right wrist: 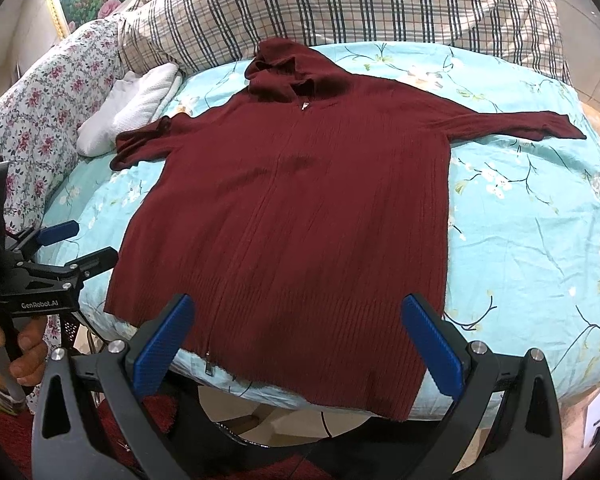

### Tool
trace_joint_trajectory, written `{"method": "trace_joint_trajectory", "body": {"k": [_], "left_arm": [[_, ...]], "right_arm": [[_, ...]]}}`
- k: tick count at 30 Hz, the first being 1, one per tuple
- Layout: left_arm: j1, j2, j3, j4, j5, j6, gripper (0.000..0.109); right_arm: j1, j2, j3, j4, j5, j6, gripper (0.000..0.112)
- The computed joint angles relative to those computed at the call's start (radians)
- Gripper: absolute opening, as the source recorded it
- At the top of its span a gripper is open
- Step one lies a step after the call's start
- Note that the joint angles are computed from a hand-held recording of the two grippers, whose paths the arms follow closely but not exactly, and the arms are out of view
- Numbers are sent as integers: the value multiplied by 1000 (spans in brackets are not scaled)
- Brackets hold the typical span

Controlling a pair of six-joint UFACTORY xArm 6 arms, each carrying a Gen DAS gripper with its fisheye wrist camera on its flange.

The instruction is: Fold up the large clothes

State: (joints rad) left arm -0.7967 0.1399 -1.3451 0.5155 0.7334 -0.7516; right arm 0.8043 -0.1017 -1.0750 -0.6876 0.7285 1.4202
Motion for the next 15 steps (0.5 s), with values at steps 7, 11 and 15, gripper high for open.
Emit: {"method": "trace_joint_trajectory", "body": {"k": [7, 11, 15], "left_arm": [[8, 26, -14, -13, -9, 20, 103], [10, 52, -33, -18, -9, 26, 103], [17, 75, -50, -69, -27, 50, 103]], "right_arm": [[-16, -4, 19, 5, -28, 17, 103], [-27, -19, 43, -40, -43, 63, 103], [-53, -50, 85, -64, -70, 117, 103]]}}
